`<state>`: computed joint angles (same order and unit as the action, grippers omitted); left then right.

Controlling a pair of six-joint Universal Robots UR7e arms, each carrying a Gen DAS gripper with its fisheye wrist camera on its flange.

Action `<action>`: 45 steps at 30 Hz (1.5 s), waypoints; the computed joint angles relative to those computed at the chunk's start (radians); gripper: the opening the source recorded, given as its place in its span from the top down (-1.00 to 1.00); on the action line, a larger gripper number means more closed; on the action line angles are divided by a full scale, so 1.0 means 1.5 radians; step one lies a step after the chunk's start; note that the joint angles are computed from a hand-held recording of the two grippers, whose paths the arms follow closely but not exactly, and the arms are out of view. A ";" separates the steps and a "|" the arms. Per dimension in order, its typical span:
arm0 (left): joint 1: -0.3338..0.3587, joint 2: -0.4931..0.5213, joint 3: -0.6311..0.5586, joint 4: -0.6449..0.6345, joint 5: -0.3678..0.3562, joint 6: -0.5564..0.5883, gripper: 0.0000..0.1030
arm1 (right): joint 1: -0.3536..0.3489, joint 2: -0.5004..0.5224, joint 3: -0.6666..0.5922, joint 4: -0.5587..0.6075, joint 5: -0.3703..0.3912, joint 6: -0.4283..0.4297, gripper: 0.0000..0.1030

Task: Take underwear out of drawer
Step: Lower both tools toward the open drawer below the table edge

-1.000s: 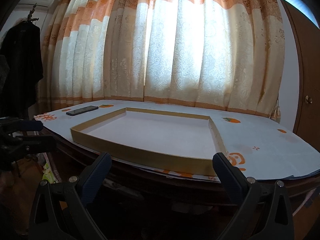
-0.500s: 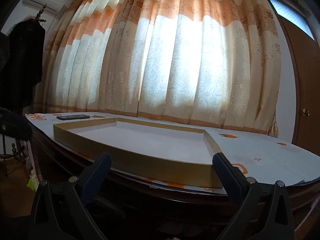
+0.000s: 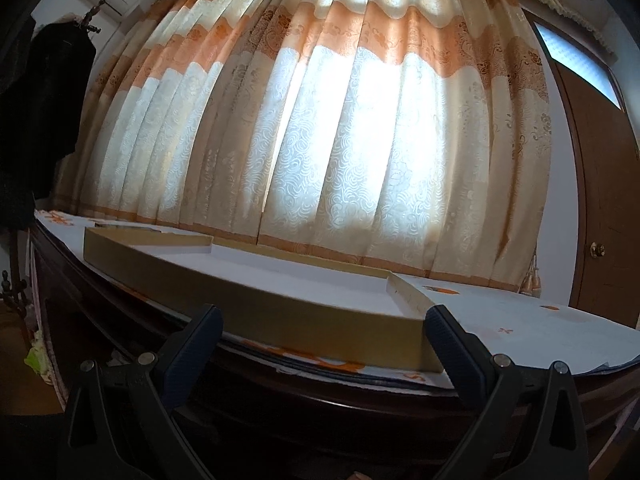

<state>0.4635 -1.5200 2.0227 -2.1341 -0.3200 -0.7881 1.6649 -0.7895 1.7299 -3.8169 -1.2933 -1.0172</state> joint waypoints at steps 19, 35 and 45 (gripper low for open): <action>-0.002 -0.002 0.003 0.004 0.001 -0.006 -0.99 | -0.005 0.003 -0.009 0.014 0.016 -0.052 -0.98; -0.006 -0.008 0.000 0.039 0.000 -0.037 -0.99 | -0.005 -0.026 0.028 0.028 0.004 -0.061 -0.99; -0.006 -0.007 -0.004 0.043 0.000 -0.038 -0.99 | -0.005 -0.049 0.060 0.029 -0.003 -0.065 -0.99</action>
